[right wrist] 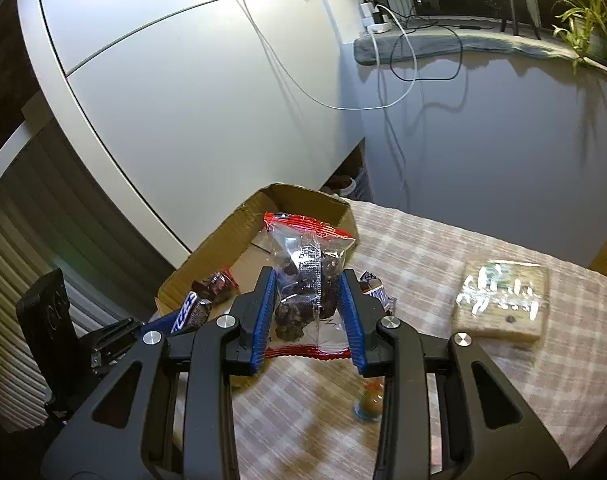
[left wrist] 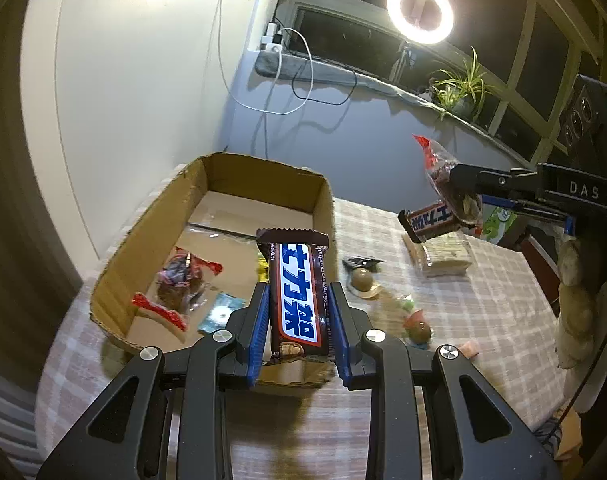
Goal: Organize snacks
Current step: 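Lift both held snacks and carry them toward the cardboard box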
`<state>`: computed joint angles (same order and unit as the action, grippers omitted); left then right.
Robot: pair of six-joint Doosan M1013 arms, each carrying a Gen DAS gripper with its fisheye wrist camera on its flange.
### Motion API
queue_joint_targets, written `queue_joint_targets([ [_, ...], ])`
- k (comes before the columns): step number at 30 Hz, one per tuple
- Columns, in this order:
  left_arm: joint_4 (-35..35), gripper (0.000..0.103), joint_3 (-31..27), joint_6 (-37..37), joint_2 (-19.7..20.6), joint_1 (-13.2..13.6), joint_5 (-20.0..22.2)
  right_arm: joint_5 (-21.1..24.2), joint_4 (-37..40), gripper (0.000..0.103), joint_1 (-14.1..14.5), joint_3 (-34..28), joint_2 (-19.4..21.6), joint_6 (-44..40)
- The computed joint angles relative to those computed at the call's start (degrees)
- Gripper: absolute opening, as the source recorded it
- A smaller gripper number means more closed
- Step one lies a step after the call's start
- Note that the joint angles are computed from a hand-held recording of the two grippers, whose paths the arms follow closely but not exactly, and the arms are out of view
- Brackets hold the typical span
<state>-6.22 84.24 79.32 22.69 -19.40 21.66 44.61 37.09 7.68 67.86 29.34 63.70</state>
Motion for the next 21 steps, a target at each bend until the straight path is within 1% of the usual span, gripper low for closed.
queue_joint_targets([
  [3, -0.7, 0.027, 0.0, 0.6, 0.1, 0.4, -0.1, 1.0, -0.3, 0.034, 0.2, -0.9, 0.6, 0.3],
  [8, -2.7, 0.027, -0.3, 2.0, 0.4, 1.0, -0.1, 4.4, 0.0, 0.034, 0.3, -3.1, 2.0, 1.0],
  [12, -4.2, 0.027, -0.3, 3.2, 0.6, 1.4, -0.4, 5.9, -0.1, 0.034, 0.6, -4.4, 2.8, 1.5],
  [17, -5.4, 0.027, -0.1, 4.2, 0.6, 1.9, -0.7, 9.0, -0.4, 0.034, 1.0, -7.3, 4.9, 3.7],
  [21, -6.4, 0.027, -0.3, 4.8, 0.8, 2.4, -0.7, 10.5, -0.9, 0.034, 1.6, -10.0, 6.9, 4.9],
])
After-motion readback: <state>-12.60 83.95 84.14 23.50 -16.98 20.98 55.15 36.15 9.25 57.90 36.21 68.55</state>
